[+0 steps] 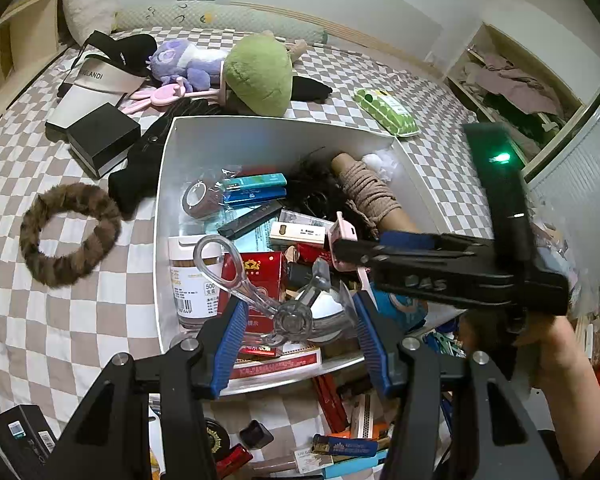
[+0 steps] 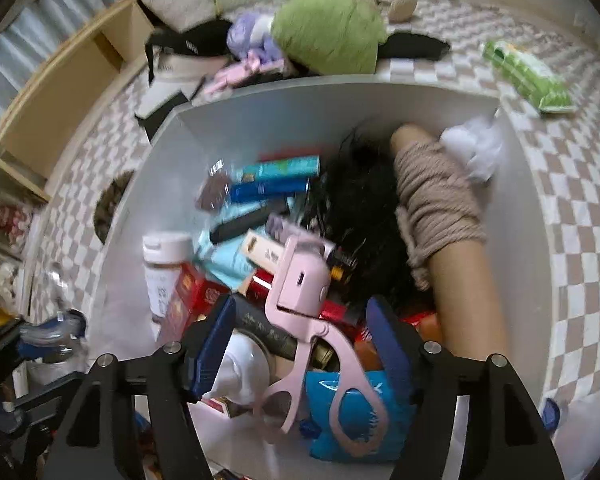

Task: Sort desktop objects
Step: 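Drop the pink curler into the box with right tool while left tool lifts scissors, then lower the clear plastic scissors into the box and open the left tool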

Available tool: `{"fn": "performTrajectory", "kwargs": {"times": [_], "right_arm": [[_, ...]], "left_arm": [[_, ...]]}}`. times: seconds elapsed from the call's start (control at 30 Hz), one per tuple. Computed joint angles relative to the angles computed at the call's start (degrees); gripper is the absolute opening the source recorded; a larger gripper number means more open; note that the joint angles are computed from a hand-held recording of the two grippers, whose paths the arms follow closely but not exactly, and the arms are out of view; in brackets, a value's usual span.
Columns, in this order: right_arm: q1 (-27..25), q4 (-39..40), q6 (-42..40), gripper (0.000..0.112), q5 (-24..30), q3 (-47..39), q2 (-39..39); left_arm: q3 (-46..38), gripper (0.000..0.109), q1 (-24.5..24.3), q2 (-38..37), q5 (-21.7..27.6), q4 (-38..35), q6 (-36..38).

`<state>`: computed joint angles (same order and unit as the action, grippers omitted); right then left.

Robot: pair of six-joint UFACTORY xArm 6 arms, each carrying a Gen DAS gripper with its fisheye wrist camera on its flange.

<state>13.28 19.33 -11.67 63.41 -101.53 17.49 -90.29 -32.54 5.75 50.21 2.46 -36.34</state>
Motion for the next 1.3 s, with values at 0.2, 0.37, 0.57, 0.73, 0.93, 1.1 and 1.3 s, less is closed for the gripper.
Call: {"fn": "performTrajectory", "kwargs": {"times": [0.2, 0.37, 0.57, 0.73, 0.93, 1.1, 1.3], "right_arm": [[-1.6, 1.9, -0.7, 0.068, -1.5, 2.2, -2.3], [-2.7, 2.9, -1.0, 0.068, -1.6, 3.3, -3.7], [-4.0, 4.0, -1.3, 0.069, 0.4, 3.2, -4.1], [-4.8, 3.2, -1.5, 0.069, 1.3, 3.5, -4.5], [-5.5, 4.3, -2.2, 0.069, 1.6, 3.9, -5.0], [-5.5, 4.3, -3.2, 0.069, 2.0, 4.2, -5.5], [-5.4, 4.2, -4.5, 0.069, 2.1, 4.9, -6.2]], "left_arm": [[-1.3, 0.054, 0.2, 1.4, 0.7, -0.4, -0.3], [-3.2, 0.054, 0.6, 3.5, 1.8, -2.5, -0.3], [-6.4, 0.054, 1.0, 6.7, 3.9, -3.7, -0.4], [-8.7, 0.054, 1.5, 8.9, 7.1, -3.9, -1.2], [-10.4, 0.054, 2.3, 10.8, 10.3, -5.3, -1.7], [-11.5, 0.054, 2.5, 11.6, 11.8, -5.7, -2.7], [-11.0, 0.054, 2.8, 11.3, 11.5, -6.9, -2.9]]}}
